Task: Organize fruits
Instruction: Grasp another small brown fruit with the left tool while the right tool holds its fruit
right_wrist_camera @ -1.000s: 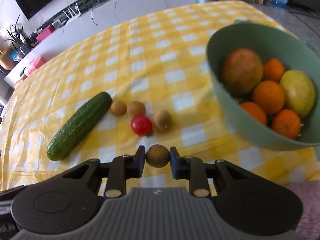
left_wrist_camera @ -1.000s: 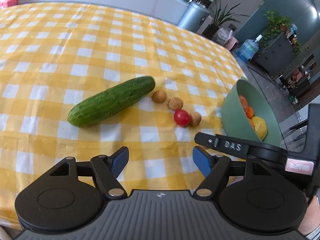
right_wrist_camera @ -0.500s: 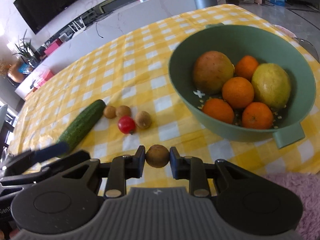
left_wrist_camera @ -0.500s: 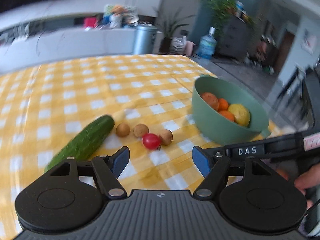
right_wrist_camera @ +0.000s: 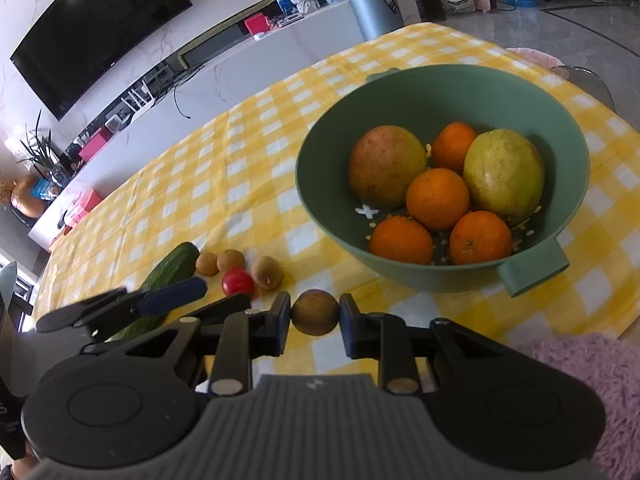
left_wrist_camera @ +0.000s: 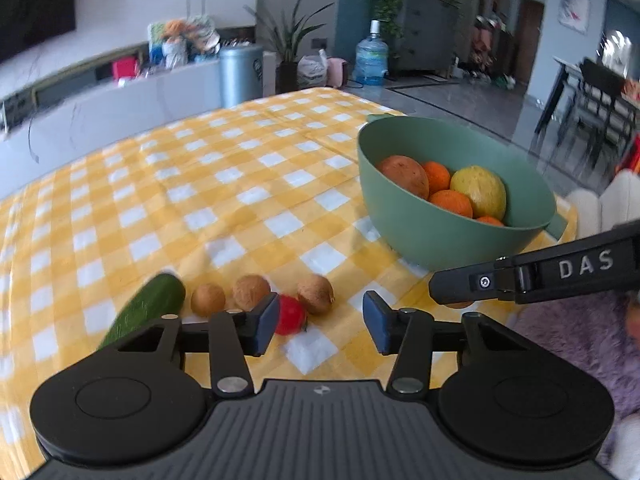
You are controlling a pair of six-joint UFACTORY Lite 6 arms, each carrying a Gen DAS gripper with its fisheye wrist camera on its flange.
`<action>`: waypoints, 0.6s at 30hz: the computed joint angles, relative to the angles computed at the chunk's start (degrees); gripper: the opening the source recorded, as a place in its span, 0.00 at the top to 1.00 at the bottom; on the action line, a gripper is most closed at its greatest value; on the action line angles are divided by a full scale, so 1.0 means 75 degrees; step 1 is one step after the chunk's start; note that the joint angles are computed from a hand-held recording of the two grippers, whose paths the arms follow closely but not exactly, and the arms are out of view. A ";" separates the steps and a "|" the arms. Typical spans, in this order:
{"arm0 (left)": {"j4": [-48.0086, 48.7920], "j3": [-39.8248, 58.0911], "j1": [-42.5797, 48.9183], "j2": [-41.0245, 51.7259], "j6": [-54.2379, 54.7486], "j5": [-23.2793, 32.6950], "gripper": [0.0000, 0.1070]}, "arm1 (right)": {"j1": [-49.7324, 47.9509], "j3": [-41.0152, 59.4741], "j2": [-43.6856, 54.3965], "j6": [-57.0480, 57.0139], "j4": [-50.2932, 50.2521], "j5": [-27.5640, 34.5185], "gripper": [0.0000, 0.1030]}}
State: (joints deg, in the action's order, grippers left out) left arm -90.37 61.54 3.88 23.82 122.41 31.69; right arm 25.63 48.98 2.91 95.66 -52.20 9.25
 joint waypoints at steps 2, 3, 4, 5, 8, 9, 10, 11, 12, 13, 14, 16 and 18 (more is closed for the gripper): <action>-0.0392 0.0020 -0.0179 0.0090 0.0604 -0.0205 0.52 | -0.0019 -0.0039 -0.0037 0.0629 -0.0608 -0.0093 0.78; -0.0434 0.0099 -0.0245 0.0180 0.0735 -0.0284 0.54 | -0.0037 -0.0041 -0.0047 0.0670 -0.0622 -0.0100 0.78; -0.0416 0.0209 -0.0313 0.0299 0.0773 -0.0368 0.55 | -0.0060 -0.0039 -0.0044 0.0684 -0.0608 -0.0116 0.78; -0.0303 0.0353 -0.0371 0.0428 0.0680 -0.0428 0.56 | -0.0077 -0.0032 -0.0017 0.0635 -0.0544 -0.0148 0.78; 0.0147 0.0758 -0.0560 0.0671 0.0315 -0.0618 0.58 | -0.0149 0.0011 0.0069 -0.0109 0.0198 -0.0294 0.78; 0.0217 0.0852 -0.0669 0.0703 0.0285 -0.0756 0.58 | -0.0155 0.0034 0.0093 -0.0250 0.0324 -0.0312 0.78; 0.0370 0.0948 -0.0807 0.0741 0.0178 -0.0970 0.58 | -0.0158 0.0055 0.0120 -0.0359 0.0422 -0.0319 0.78; 0.0518 0.1049 -0.0972 0.0800 0.0079 -0.1267 0.58 | -0.0190 0.0101 0.0183 -0.0612 0.0633 -0.0343 0.78; 0.0371 0.1101 -0.1157 0.0865 0.0248 -0.1656 0.57 | -0.0186 0.0108 0.0201 -0.0699 0.0709 -0.0347 0.78; 0.0132 0.1140 -0.1297 0.0948 0.0491 -0.1971 0.57 | -0.0193 0.0116 0.0218 -0.0812 0.0815 -0.0354 0.78; -0.0030 0.1194 -0.1388 0.1052 0.0683 -0.2154 0.58 | -0.0214 0.0130 0.0238 -0.0984 0.0978 -0.0371 0.78; -0.0002 0.1264 -0.1437 0.1181 0.0772 -0.2188 0.58 | -0.0232 0.0149 0.0254 -0.1230 0.1243 -0.0358 0.78; -0.0674 0.1121 -0.1476 0.1138 0.1539 -0.2230 0.58 | -0.0247 0.0191 0.0302 -0.1577 0.1587 -0.0356 0.78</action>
